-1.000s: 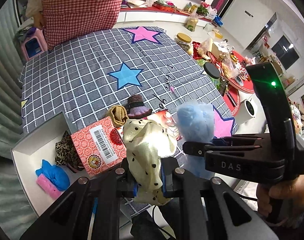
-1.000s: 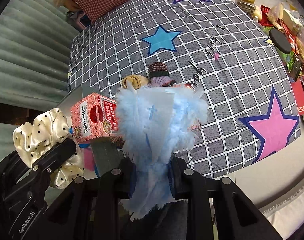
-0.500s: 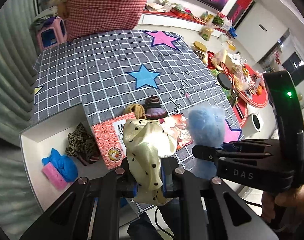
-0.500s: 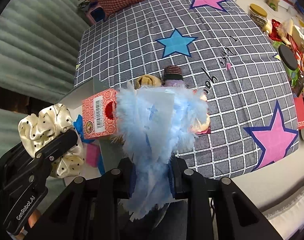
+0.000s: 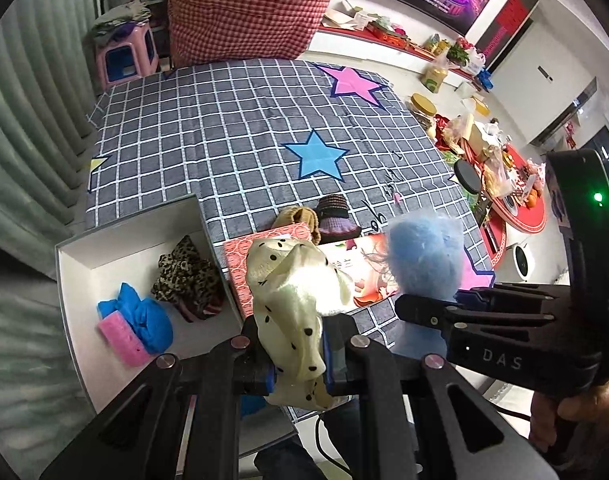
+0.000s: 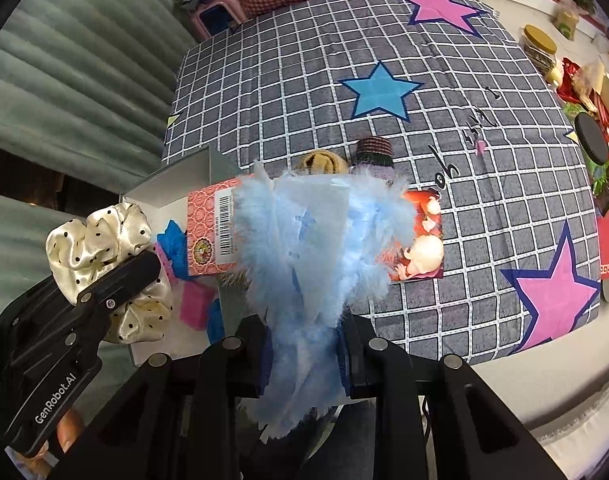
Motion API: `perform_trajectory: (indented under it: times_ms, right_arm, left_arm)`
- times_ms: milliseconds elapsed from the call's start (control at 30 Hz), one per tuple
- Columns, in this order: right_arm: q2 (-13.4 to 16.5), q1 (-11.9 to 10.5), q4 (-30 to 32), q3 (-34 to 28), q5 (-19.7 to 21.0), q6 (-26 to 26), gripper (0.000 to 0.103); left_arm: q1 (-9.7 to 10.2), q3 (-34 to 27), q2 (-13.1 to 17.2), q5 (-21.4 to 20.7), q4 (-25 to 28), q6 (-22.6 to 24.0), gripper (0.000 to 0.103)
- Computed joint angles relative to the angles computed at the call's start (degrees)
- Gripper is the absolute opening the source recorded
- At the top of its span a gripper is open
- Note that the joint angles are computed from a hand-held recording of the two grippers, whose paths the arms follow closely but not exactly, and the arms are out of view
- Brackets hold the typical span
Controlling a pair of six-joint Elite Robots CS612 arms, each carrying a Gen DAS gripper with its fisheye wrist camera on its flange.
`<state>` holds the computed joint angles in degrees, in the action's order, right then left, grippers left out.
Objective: Organize soft objects
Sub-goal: 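Carry the scrunchie with the left tool while the right tool carries the fluffy item over the box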
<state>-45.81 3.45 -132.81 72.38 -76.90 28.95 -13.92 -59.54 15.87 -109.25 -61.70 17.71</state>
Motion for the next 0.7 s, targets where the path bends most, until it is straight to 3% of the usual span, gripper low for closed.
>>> perform_trajectory:
  times_ms: [700]
  right_arm:
    - [2.9, 1.7, 5.9, -6.4, 0.4, -7.2, 0.026]
  left_arm:
    - [2.31, 1.1, 0.1, 1.2, -1.6, -7.3, 0.018]
